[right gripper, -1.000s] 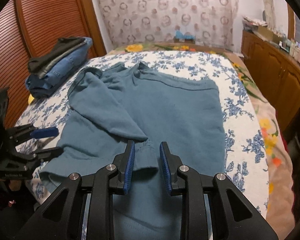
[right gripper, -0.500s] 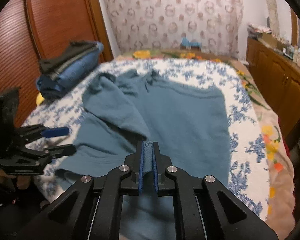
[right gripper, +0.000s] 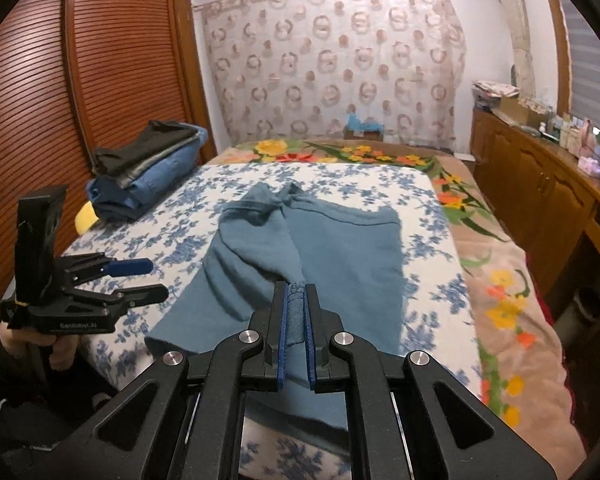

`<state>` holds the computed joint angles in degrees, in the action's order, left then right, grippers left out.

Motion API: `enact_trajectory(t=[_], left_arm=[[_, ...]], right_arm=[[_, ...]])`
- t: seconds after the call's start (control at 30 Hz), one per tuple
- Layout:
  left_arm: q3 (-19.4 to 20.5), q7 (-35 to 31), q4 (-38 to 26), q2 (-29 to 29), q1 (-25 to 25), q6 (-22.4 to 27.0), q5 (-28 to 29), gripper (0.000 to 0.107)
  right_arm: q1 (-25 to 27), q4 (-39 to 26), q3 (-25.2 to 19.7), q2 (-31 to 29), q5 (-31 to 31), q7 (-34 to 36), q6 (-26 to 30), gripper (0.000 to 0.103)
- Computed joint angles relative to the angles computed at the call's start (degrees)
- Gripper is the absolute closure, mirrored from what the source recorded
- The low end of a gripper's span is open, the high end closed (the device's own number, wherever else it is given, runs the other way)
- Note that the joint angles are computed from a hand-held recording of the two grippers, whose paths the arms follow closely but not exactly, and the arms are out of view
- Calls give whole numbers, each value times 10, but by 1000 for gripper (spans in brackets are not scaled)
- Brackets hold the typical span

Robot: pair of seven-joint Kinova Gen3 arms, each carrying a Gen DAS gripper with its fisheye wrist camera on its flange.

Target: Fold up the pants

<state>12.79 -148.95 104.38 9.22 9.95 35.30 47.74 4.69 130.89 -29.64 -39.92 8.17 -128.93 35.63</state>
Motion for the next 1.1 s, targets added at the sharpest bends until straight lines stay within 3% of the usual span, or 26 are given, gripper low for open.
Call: enact_trajectory(t=[0.5,0.93,1.1], left_arm=[[9,8,1,5,16,-11,-8,48],[15,15,-6,11,14,-38,-6,48],[17,28,-22,20,12,-51,-18,48]], right_arm=[[-2,33,8,-55,-32,-4,65,98],[-30,82,48,-43,-57,-6,39,98],[-25,76,54,-63,-52,2,45,90]])
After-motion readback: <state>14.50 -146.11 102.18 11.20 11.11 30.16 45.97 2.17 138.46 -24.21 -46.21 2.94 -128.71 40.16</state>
